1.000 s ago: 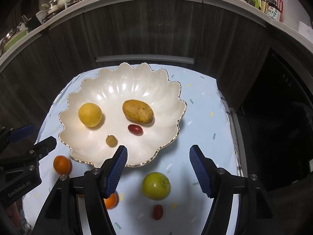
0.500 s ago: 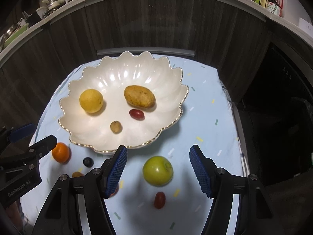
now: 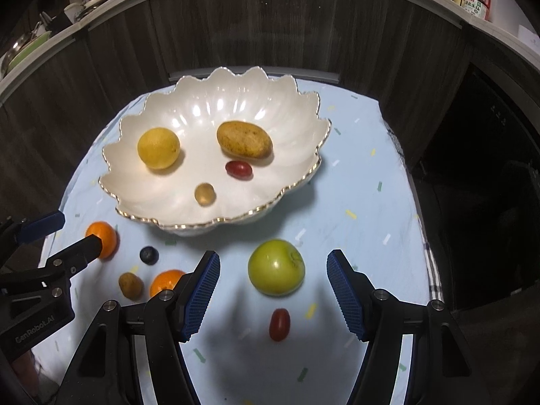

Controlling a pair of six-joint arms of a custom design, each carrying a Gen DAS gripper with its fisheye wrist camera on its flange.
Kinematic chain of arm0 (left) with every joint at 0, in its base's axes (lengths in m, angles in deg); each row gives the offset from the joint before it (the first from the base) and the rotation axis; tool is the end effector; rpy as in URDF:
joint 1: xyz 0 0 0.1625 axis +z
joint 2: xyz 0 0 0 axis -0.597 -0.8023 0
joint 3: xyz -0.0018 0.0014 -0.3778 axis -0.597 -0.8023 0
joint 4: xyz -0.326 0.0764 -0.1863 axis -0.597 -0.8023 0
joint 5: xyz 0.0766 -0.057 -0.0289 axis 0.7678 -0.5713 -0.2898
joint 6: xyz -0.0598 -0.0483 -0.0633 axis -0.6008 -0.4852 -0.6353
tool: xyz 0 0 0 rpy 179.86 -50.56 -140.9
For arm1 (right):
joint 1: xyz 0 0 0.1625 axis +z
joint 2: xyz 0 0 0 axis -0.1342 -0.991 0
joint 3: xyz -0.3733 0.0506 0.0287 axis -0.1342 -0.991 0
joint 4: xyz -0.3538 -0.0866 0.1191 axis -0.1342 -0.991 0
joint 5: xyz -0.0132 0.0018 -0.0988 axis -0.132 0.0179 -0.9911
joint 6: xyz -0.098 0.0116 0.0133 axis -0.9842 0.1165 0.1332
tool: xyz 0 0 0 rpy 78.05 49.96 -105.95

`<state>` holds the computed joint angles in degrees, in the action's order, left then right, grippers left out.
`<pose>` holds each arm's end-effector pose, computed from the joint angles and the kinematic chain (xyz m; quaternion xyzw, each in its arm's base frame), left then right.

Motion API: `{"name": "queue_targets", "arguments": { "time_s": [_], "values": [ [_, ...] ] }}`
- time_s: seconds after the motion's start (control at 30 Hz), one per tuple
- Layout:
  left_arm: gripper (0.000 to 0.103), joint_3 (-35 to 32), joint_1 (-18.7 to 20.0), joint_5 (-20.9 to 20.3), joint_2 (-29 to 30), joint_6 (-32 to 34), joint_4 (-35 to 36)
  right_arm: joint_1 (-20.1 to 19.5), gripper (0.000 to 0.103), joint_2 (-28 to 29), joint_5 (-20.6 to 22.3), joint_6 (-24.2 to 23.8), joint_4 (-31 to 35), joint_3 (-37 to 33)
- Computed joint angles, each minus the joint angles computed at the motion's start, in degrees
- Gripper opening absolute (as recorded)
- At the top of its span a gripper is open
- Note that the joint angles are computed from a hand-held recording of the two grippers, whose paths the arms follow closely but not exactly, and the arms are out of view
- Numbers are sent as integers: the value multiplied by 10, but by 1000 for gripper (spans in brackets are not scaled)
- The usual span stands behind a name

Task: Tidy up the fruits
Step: 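Withdraw both open tools from the bowl toward the remaining fruits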

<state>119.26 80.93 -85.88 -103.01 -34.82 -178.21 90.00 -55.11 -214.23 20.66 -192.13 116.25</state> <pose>-0.3646 -0.6412 -0.0866 0.2643 0.8827 -0.1817 0.3433 -0.0036 -0.5916 0.2696 0.0441 -0.8764 0.2832 0.3870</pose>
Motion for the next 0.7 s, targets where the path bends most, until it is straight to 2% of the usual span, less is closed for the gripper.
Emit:
{"name": "queue_targets", "arguments": {
  "time_s": [0.4, 0.7],
  "values": [
    [61, 20, 5, -20, 4, 7, -14, -19, 67, -8, 0, 3, -10, 30],
    [58, 34, 7, -20, 8, 12, -26, -27, 66, -6, -6, -2, -20, 44]
  ]
}}
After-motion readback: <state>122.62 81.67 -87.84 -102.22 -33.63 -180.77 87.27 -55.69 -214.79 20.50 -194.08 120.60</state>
